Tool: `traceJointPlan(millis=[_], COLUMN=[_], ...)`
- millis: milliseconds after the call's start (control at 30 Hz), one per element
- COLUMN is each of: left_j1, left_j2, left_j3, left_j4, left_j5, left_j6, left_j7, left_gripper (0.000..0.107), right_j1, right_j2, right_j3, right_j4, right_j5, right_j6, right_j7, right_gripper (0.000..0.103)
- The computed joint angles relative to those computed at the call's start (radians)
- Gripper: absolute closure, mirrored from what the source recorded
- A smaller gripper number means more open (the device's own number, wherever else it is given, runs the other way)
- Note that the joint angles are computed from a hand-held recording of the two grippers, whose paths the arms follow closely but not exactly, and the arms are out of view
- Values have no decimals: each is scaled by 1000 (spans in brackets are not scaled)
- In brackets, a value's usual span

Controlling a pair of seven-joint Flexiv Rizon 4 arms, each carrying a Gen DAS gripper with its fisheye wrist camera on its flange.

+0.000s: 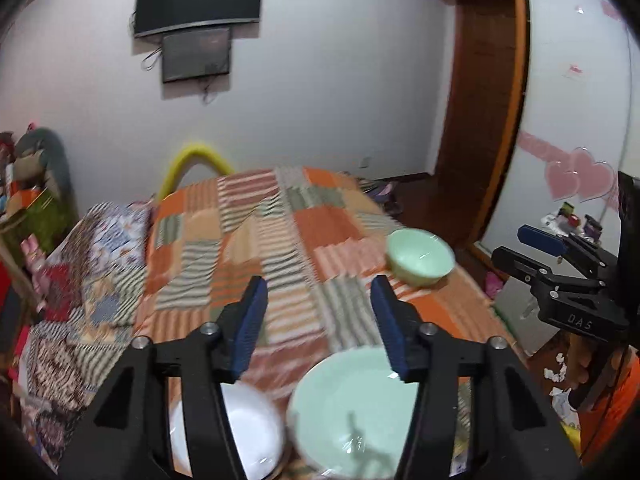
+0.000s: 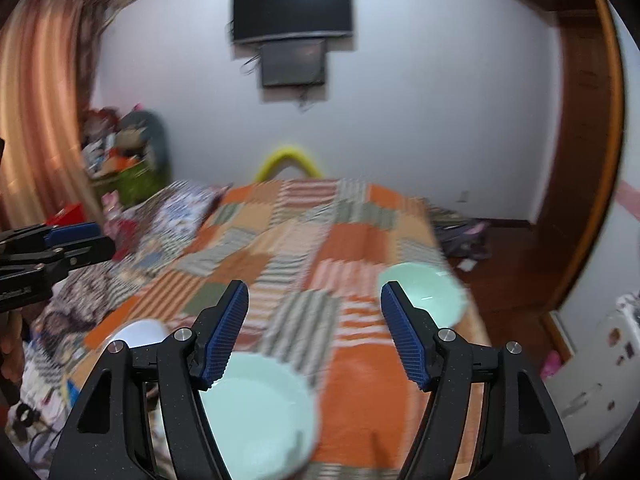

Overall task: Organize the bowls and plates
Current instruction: 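Move both grippers to the rim of the mint green bowl, then close both grippers on the mint green bowl rim and lift it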

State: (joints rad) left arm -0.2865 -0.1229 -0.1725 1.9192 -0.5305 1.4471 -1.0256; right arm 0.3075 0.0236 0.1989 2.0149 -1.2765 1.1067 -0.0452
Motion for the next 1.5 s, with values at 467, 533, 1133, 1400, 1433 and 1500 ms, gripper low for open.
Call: traceJointPlan(millis=[467, 533, 1133, 1400, 1433, 1500], left_j1=[-108, -121, -142, -145, -142, -151], left_j2=[-387, -440, -818, -908, -910, -905], left_j3=[20, 25, 18, -1, -11, 4], left_j4=[-525, -589, -1032, -1160, -1162, -1159], left_j5=[284, 308, 289, 259, 250, 259], left_j6=[-268, -302, -587, -675, -681, -676], left_j7=[-271, -286, -321, -321, -308, -309], left_gripper=[38, 38, 69, 87, 91, 92], right_j1=[-154, -165, -116, -92, -90, -61], right_j2=[52, 25, -212, -262, -265, -252], right_j3=[-47, -58, -145, -157, -156, -180], right_j4=[86, 80, 38, 18, 16, 18], right_j5=[9, 14, 535, 697, 713, 694], right_j6=[44, 59, 234, 297, 307, 281], right_j7=[22, 25, -287, -388, -406, -402], right_gripper=[38, 41, 70, 78, 83, 85])
